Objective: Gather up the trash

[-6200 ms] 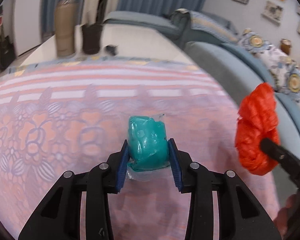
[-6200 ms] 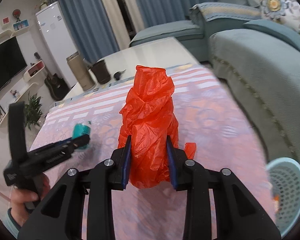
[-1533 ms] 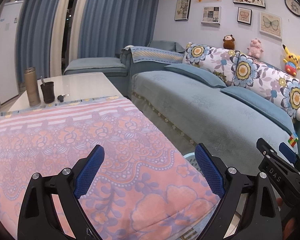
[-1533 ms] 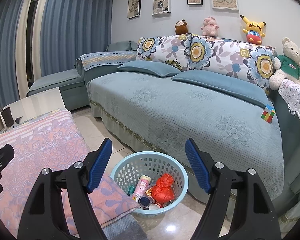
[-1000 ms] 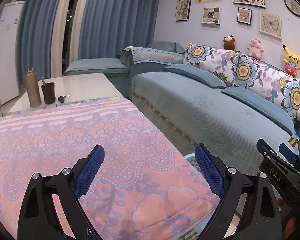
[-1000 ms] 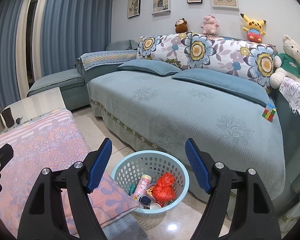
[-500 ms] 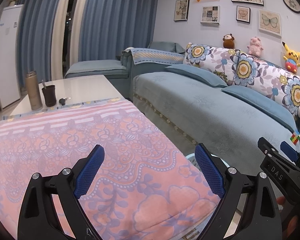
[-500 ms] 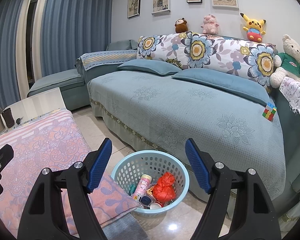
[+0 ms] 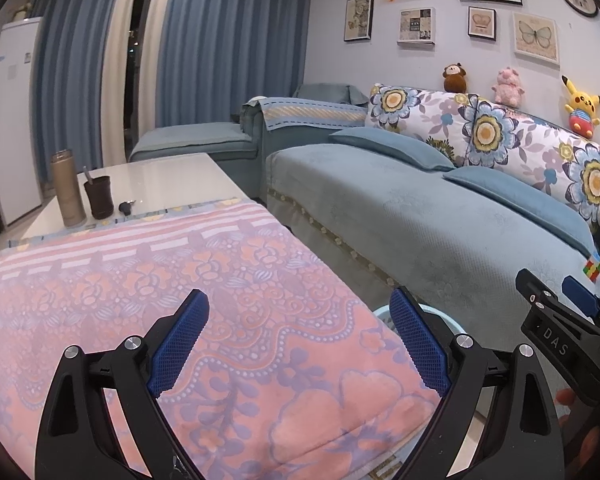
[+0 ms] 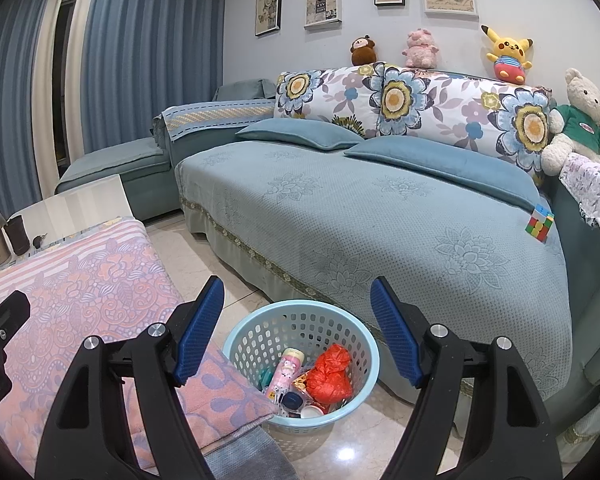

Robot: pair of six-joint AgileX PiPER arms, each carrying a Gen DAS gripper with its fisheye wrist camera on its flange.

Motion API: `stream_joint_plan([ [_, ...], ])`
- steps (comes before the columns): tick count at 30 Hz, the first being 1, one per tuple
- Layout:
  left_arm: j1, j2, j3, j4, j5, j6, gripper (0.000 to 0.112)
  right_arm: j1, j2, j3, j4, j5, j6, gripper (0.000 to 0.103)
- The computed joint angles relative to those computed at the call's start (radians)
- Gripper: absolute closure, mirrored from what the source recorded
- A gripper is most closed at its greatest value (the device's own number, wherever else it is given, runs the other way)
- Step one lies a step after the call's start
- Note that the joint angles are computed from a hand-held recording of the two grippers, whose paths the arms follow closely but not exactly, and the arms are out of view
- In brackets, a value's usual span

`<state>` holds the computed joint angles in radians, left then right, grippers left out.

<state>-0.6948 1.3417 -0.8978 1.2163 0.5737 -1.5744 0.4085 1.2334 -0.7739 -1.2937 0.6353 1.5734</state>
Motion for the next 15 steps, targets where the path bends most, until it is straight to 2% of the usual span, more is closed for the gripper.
stream_joint_plan([
  [8, 0.030, -0.003, 0.010, -0.019, -0.045, 0.028, 0.023, 0.004, 0.001, 0.004, -0.007, 0.006, 0.009, 0.032],
  [9, 0.056, -0.005, 0.011, -0.044, -0.072, 0.057, 0.023, 0.009, -0.001, 0.005, -0.009, 0.012, 0.012, 0.032],
  [12, 0.071, 0.003, 0.012, -0.067, -0.084, 0.066, 0.023, 0.016, -0.006, 0.007, -0.015, 0.024, 0.013, 0.032],
  [15, 0.053, 0.009, 0.010, -0.046, -0.065, 0.041, 0.023, 0.018, -0.010, 0.008, -0.016, 0.027, 0.013, 0.032],
])
